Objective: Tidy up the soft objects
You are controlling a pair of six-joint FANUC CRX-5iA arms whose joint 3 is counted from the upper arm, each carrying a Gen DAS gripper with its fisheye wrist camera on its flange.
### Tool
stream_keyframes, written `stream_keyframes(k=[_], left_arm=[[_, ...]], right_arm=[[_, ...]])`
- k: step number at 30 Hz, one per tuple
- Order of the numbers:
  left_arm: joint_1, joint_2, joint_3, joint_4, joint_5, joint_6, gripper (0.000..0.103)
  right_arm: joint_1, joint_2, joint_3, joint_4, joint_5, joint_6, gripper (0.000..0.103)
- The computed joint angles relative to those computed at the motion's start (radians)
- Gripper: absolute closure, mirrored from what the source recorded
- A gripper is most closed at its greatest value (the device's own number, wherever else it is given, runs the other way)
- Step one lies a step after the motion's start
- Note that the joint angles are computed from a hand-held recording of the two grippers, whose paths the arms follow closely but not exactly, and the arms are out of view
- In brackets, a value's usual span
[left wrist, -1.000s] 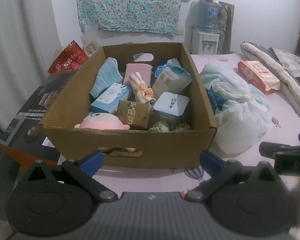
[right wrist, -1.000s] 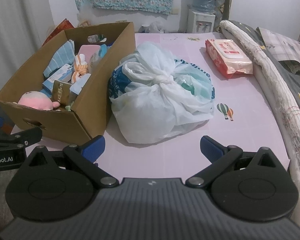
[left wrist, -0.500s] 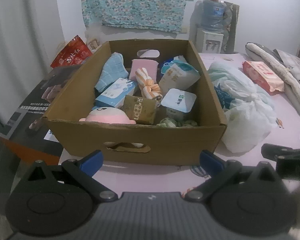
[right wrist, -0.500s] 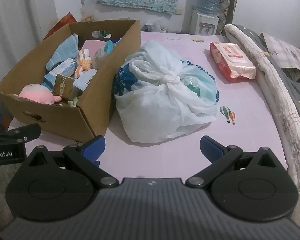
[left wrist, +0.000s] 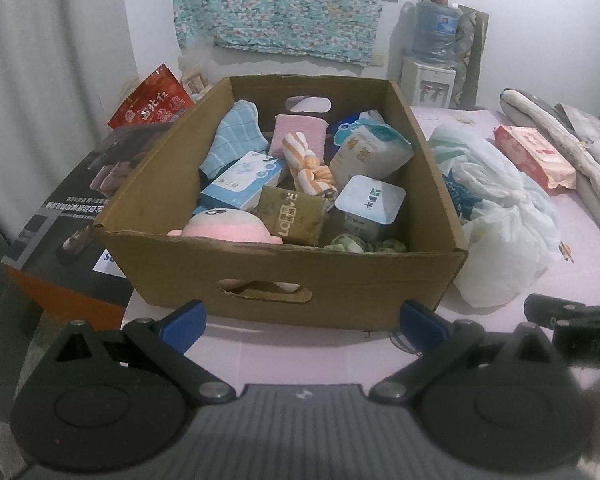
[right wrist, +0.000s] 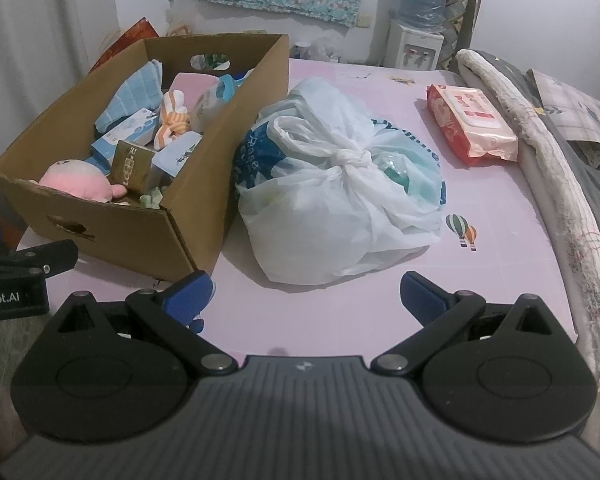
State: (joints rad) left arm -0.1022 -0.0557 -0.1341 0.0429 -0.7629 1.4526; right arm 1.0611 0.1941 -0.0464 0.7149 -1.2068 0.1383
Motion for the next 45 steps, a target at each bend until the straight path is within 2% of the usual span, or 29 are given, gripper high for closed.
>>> stream_keyframes(k=[45], left_arm=[[0.003, 0.003, 0.005, 0.016, 0.001, -0.027, 0.000]], right_arm=[[-0.005, 0.004, 0.009, -0.001, 0.004, 0.009, 0.001]])
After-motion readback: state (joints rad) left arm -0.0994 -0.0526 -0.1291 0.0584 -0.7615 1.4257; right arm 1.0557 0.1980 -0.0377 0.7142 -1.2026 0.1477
